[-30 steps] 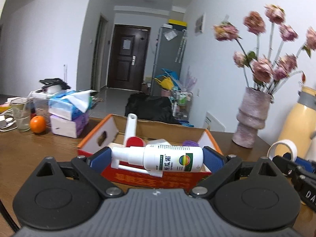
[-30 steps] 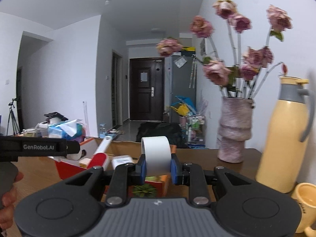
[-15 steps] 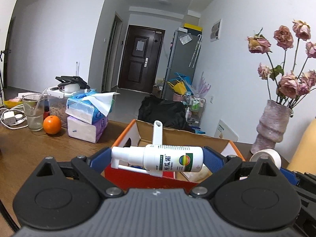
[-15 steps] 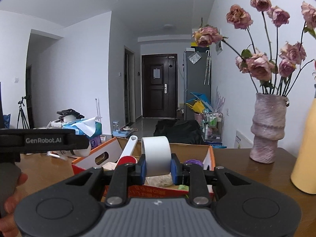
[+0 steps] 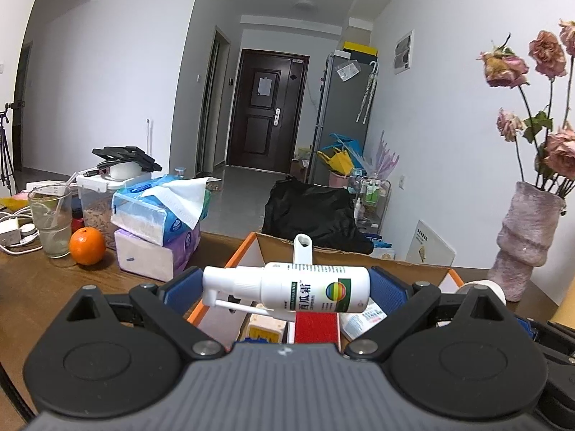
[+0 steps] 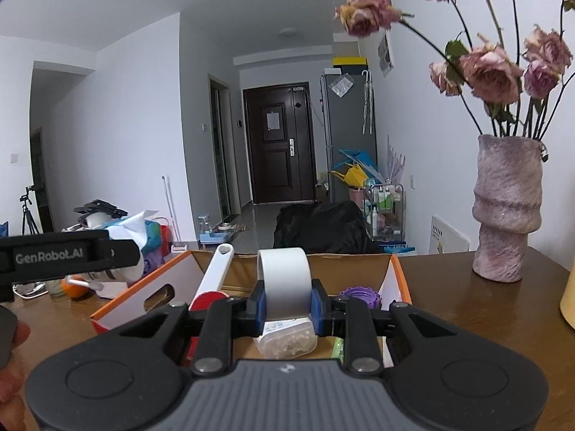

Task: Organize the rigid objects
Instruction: 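Carry the spray bottle in the left tool and tape roll in the right tool over the box, then open both tools to drop the spray bottle and tape roll into the box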

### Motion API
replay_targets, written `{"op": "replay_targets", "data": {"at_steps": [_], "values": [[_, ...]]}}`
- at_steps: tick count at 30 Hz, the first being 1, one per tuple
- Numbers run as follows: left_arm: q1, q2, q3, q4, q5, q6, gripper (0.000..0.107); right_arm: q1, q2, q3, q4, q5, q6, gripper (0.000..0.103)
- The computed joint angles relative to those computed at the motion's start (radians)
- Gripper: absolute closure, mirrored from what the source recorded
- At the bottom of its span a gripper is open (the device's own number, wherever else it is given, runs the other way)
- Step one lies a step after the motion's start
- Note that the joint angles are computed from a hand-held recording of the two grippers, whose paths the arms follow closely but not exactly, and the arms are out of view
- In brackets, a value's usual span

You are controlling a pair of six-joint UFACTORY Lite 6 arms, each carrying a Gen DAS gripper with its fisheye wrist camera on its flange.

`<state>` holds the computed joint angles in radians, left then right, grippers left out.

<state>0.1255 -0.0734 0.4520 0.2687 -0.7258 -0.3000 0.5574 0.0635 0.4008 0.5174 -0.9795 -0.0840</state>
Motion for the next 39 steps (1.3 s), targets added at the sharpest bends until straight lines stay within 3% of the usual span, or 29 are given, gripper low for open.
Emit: {"op": "replay_targets", "data": {"at_steps": [16, 25, 27, 29, 31, 32, 39], "values": [[-0.113, 0.337, 0.307, -0.224, -0.003, 0.185, 0.008, -0.182, 0.269, 0.318, -0.164, 0.122, 0.011, 0.080], [-0.106, 0.456, 0.442, -0.216, 0.035, 0.217, 0.008, -0.223, 0.349, 0.440, -0.178, 0.214, -0.054, 0.079], [-0.096, 0.469, 0.464, -0.189, 0.060, 0.214, 0.007, -0.225, 0.351, 0.451, -0.151, 0.237, -0.078, 0.070], [-0.082, 0.472, 0.467, -0.166, 0.055, 0.215, 0.004, -0.234, 0.346, 0.454, -0.139, 0.259, -0.089, 0.027], [-0.062, 0.461, 0.458, -0.132, 0.048, 0.200, 0.004, -0.232, 0.328, 0.431, -0.110, 0.238, -0.105, 0.005], [-0.050, 0.453, 0.455, -0.105, 0.053, 0.184, 0.004, -0.231, 0.317, 0.417, -0.095, 0.223, -0.113, 0.000], [0.016, 0.368, 0.406, 0.021, 0.077, 0.093, 0.004, -0.243, 0.214, 0.335, -0.113, 0.227, -0.082, 0.000]]}}
